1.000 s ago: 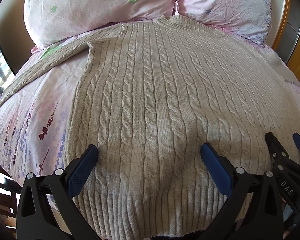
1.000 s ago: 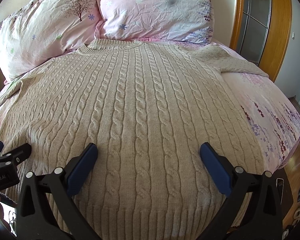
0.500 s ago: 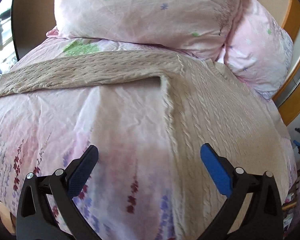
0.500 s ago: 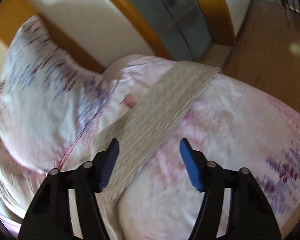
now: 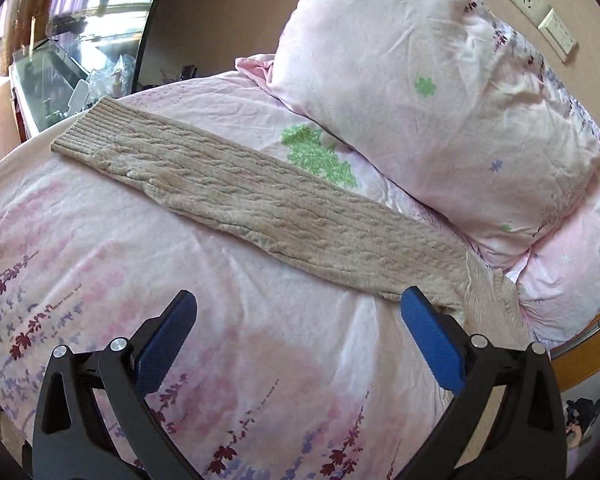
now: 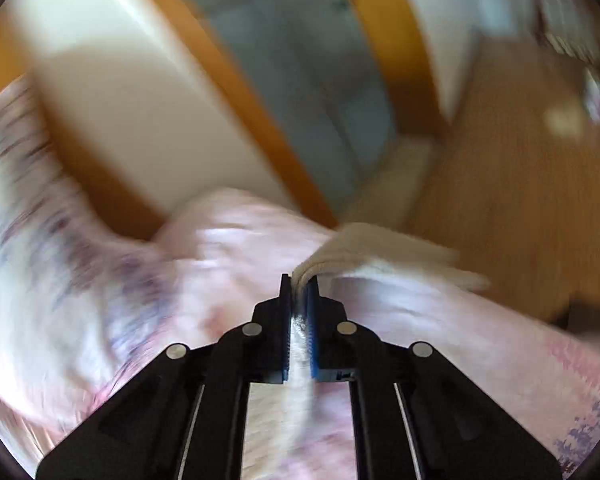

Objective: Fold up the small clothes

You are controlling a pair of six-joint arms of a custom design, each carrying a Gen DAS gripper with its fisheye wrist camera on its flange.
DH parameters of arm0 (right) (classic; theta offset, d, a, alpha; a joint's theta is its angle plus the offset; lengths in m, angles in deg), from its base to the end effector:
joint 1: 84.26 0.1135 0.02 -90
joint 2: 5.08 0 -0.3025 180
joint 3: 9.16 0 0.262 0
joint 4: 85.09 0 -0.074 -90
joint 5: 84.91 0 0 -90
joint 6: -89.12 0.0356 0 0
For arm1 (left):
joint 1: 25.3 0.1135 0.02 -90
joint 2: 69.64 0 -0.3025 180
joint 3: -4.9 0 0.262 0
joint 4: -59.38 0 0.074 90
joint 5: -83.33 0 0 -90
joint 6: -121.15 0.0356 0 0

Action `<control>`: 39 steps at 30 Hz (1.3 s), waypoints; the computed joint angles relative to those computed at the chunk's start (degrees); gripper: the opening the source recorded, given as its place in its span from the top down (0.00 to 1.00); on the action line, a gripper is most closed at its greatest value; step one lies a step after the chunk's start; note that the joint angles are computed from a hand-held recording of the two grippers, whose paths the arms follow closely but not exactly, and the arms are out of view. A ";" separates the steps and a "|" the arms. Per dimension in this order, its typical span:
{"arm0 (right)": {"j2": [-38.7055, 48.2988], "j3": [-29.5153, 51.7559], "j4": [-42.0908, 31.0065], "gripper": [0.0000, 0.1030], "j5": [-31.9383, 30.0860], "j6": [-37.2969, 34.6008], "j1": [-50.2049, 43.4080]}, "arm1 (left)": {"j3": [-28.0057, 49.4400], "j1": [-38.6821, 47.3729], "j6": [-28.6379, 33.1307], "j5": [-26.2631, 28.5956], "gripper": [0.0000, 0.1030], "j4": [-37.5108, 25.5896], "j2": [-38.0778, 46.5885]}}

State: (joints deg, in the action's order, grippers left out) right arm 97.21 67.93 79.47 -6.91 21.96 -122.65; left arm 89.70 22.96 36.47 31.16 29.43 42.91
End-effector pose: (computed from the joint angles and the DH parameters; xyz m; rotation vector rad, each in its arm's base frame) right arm 0.3213 -0.2451 0.2266 1.0573 2.0011 0.0949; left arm 0.2975 0.3007 0.1846 -0.6364 2.2487 -0.4078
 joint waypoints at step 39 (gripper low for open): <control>-19.19 -11.43 -10.04 0.11 -6.39 -15.69 30.71 | 18.78 -4.15 -12.41 11.02 0.94 -5.08 6.21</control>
State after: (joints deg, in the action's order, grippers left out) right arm 78.02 56.50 69.43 -13.30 6.26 -91.94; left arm 108.47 18.81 24.06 42.18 24.35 49.13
